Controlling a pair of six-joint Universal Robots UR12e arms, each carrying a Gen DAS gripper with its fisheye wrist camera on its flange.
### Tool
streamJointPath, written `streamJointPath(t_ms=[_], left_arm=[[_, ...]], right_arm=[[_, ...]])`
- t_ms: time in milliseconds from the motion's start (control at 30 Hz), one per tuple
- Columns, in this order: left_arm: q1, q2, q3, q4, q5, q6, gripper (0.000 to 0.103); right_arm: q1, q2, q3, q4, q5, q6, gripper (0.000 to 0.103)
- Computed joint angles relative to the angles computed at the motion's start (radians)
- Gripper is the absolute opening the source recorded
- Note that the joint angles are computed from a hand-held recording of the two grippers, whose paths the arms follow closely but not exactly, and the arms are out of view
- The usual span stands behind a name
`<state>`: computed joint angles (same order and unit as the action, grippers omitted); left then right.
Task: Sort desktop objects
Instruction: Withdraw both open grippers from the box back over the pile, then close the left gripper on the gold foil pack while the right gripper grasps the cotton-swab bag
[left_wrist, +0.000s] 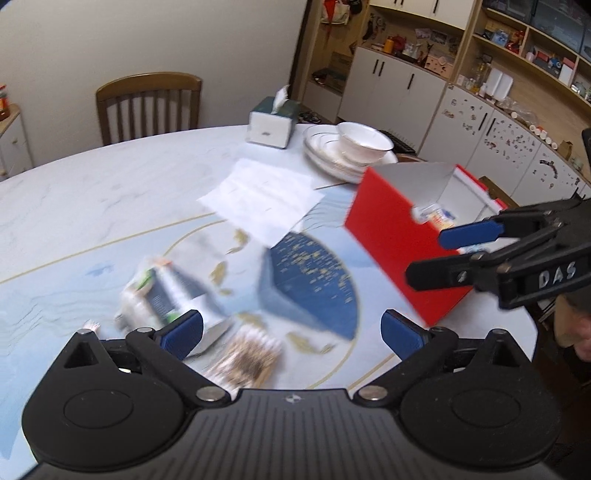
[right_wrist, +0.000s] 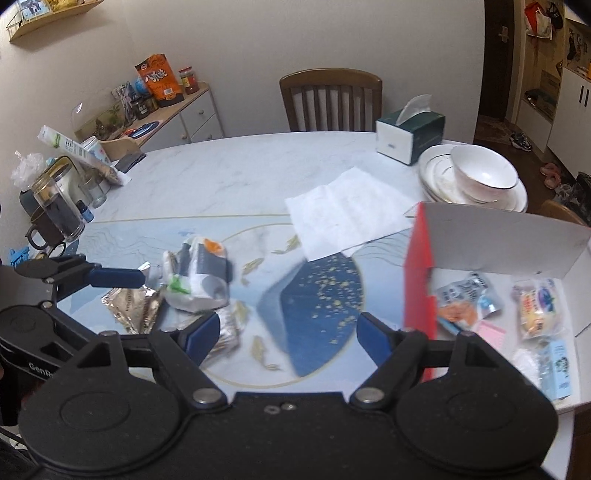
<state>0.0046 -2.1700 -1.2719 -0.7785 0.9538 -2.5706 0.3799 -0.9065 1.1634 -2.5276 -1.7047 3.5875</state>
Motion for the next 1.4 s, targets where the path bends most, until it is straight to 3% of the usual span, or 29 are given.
streamJointPath(t_ms=[333, 633, 933, 1400], left_arm=[[0.049, -0.011, -0.015, 0.012, 0.065, 0.035, 0.103], [0.064, -0.055, 0.039, -0.014, 0.115, 0.075, 0.103], [0.066, -0.103, 0.111, -0.090, 0.147, 0.148, 0.103], [0.059, -0.172, 0.219, -0.226, 0.157, 0.225, 0.103]], right_arm=[[0.028, 0.081, -0.119, 0.121, 0.007, -0.016, 0.081], [0.043, 0.134, -0.196, 0.197, 0.014, -0.038, 0.081], [0.049, 0.200, -0.291, 0.252, 0.021, -0.096, 0.081], [0.054, 0.306, -0.462, 0.411, 0.044, -0.205, 0.081]])
